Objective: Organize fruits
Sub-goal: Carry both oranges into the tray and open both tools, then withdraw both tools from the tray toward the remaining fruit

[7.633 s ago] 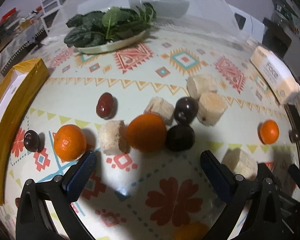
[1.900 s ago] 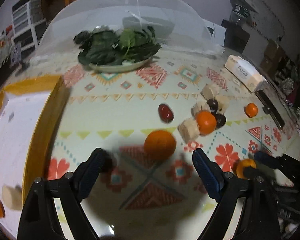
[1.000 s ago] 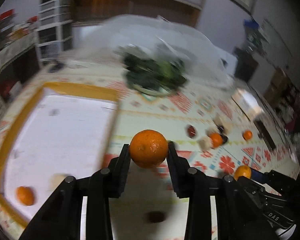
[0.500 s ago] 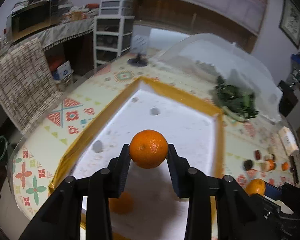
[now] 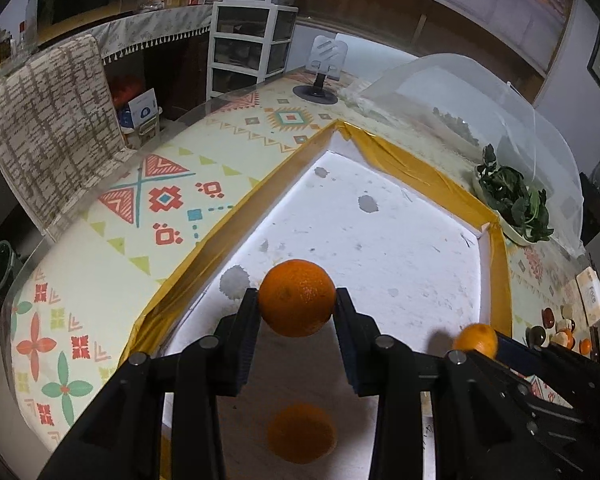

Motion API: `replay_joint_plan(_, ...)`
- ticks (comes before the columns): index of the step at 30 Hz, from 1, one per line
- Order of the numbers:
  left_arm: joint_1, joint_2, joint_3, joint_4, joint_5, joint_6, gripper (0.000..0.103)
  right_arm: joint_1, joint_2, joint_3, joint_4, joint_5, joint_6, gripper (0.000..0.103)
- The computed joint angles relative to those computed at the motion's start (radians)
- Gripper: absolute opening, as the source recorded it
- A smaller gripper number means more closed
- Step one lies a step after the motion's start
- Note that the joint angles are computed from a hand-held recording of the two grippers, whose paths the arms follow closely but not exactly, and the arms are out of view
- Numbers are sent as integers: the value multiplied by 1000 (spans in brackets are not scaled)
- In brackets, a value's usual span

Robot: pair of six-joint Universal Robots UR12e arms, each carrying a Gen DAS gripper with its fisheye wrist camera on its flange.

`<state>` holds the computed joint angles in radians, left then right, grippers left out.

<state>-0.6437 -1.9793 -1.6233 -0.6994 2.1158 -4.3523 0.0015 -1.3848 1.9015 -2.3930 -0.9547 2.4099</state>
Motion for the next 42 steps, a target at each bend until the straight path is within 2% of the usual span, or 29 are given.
replay_joint_plan(3,-3,4,-7,18,7,-4,43,4,6,-4,-12,2,16,37)
replay_joint_plan(5,-10,6,-6,20,32,-12,58,7,8,-5,-23,-1,27,37)
replay_joint_plan(7,-16,9,-6,29,54,-17,64,6,7,-6,-24,8,34,39)
replay_joint_plan(11,-31,17,-12,80,71,-21,68,-5,-3,2,-57,29,44,39)
replay_joint_plan(16,-65,14,14,106,117,14,72,-63,-36,16,-95,95,60,41)
replay_joint_plan(18,-79,9,27,121,133,33,78,-96,-51,25,-120,114,76,53)
replay_joint_plan(20,-96,-2,50,137,152,60,81,-140,-63,37,-152,134,95,57)
replay_joint_plan(22,-108,-13,70,147,152,90,82,-171,-70,45,-168,132,99,57)
replay_joint_plan(27,-134,-59,137,155,120,177,82,-259,-68,65,-206,93,120,57)
replay_joint_plan(35,-152,-149,247,113,-6,266,82,-374,-17,48,-208,35,218,57)
replay_joint_plan(40,-153,-194,295,74,-101,295,82,-396,9,32,-204,26,234,57)
replay_joint_plan(42,-155,-207,310,57,-118,309,82,-397,18,25,-200,26,236,57)
